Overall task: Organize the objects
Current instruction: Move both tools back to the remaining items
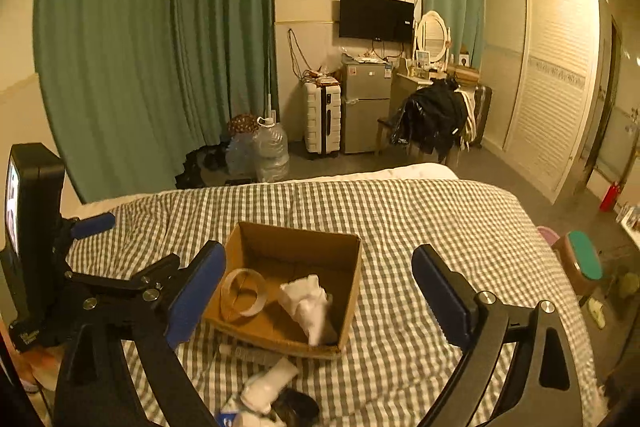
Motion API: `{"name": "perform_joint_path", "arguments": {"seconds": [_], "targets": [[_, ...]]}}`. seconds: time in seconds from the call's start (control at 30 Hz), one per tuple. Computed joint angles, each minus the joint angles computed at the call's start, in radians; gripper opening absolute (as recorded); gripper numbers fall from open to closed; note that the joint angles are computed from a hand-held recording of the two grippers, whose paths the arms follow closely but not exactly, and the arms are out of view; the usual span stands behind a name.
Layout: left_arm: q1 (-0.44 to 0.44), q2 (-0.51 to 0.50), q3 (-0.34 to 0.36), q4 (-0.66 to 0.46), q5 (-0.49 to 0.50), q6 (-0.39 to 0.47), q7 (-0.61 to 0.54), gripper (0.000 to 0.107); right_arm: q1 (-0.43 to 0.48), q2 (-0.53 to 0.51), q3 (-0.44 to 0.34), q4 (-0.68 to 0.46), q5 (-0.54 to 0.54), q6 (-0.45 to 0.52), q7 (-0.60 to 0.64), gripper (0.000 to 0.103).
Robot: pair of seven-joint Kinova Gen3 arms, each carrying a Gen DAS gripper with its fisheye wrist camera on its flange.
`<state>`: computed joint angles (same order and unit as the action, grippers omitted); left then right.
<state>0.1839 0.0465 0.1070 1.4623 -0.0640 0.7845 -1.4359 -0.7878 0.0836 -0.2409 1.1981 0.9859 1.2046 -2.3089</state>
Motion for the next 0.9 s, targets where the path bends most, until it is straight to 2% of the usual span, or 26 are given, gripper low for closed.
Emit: {"name": "perform_joint_path", "arguments": {"seconds": [0.1, 0.23, 0.3, 0.53, 0.63, 0.7, 0.8, 0.9], "targets": [[0.004, -0.025, 0.001, 0.043, -0.013, 0.002, 0.026, 0.101, -0.025, -0.010, -0.021, 0.023, 0.008, 0.066, 0.002, 0.095], [0.013, -0.048, 0.012, 0.113, -0.063, -0.005, 0.066, 0.101, -0.023, -0.048, -0.033, 0.113, -0.030, 0.061, -0.007, 0.095], [0.018, -0.059, 0.019, 0.164, -0.087, -0.022, 0.096, 0.101, 0.010, -0.080, -0.051, 0.187, -0.067, 0.040, -0.031, 0.095], [0.018, -0.089, 0.028, 0.393, -0.057, -0.172, 0.124, 0.101, 0.092, -0.106, -0.074, 0.392, -0.144, -0.042, -0.122, 0.095], [0.024, -0.076, 0.043, 0.464, -0.098, -0.217, 0.181, 0.101, 0.104, -0.075, -0.076, 0.457, -0.143, -0.061, -0.170, 0.095], [0.031, -0.063, 0.045, 0.502, -0.112, -0.239, 0.202, 0.101, 0.112, -0.049, -0.061, 0.481, -0.187, -0.087, -0.163, 0.095], [0.038, -0.037, 0.037, 0.540, -0.087, -0.257, 0.177, 0.101, 0.117, -0.021, -0.039, 0.500, -0.243, -0.134, -0.148, 0.095], [0.026, -0.017, 0.020, 0.550, -0.015, -0.257, 0.118, 0.101, 0.109, 0.018, -0.024, 0.495, -0.279, -0.146, -0.120, 0.094]]}}
